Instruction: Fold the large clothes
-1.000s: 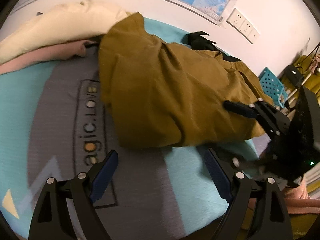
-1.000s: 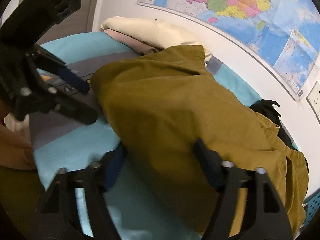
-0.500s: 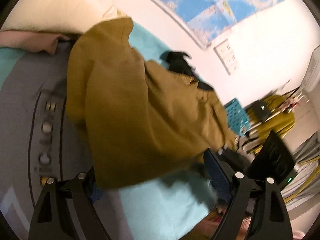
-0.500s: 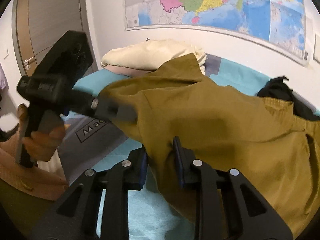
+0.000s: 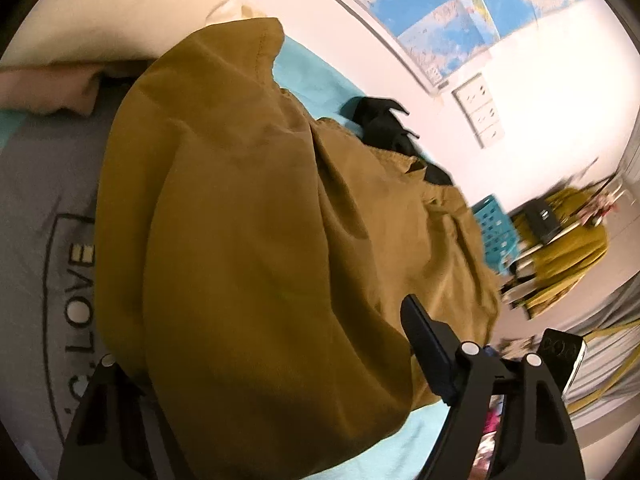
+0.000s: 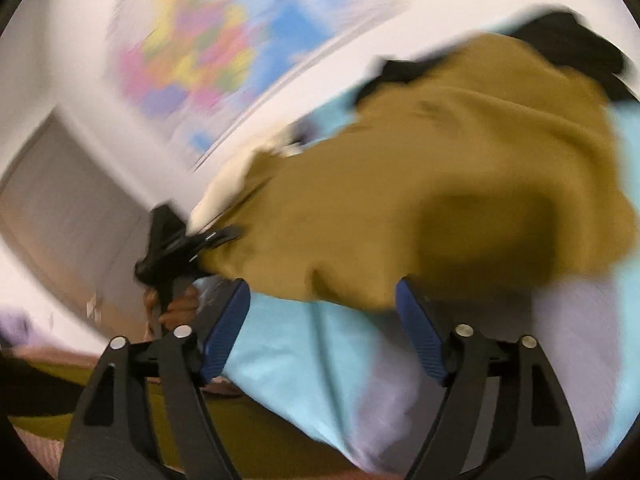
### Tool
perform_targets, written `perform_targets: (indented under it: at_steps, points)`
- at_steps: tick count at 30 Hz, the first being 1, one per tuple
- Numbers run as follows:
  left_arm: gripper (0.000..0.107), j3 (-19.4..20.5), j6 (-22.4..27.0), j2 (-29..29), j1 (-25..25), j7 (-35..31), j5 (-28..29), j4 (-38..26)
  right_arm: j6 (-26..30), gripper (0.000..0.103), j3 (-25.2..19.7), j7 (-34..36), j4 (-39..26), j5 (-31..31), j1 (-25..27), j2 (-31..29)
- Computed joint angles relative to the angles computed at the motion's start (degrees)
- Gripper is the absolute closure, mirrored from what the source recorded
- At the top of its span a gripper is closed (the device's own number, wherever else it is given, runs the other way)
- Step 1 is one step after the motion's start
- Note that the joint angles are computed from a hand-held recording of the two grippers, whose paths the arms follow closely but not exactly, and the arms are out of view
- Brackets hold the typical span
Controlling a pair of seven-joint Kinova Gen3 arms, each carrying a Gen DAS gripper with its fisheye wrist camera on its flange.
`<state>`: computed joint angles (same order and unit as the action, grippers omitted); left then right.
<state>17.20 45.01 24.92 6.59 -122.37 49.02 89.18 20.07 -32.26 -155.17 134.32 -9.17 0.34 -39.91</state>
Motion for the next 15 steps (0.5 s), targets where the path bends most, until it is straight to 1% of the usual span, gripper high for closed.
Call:
perform_targets:
  at_steps: [2, 4, 6, 7, 9, 11, 15]
  points:
    - [0.031, -1.2, -1.0, -0.7, 1.9, 2.1, -3.2, -0.5, 2.2, 0.027, 0.8, -2.1, 1.5, -1.7, 0.9, -3.4]
    - [0.031, -2.0, -2.3, -1.2, 3.9, 4.5, -6.5, -0.9, 5.3, 0.024, 0.4, -4.8, 2.4, -2.7, 3.1, -6.6]
    - [0.031, -2.7, -3.7, -1.8, 5.6, 7.3, -9.9, -1.1, 5.8, 0.023, 0.2, -6.4, 3.4, -3.7, 4.5, -7.9]
    - [0.031, -2.9, -4.2, -2.0, 6.4, 8.5, -11.4, -1.3, 5.8, 0.023, -0.1, -7.0, 3.6, -3.9, 5.4, -7.8]
    - [0.031, -2.6, -4.7, -2.3, 6.3, 9.4, -12.9, -1.1, 5.1, 0.023, -0.7, -7.1, 3.5, -3.1, 7.2, -6.9]
    - [0.031, -2.3, -5.1, -2.3, 6.4, 10.3, -14.1, -1.1, 5.7, 0.023, -1.4, -7.1, 2.9, -2.3, 8.6, -6.1]
    - [0.031, -2.0, -5.6, -2.5, 6.7, 11.7, -16.1, -1.2, 6.6, 0.019, -3.1, -7.6, 1.6, -0.2, 12.0, -3.4]
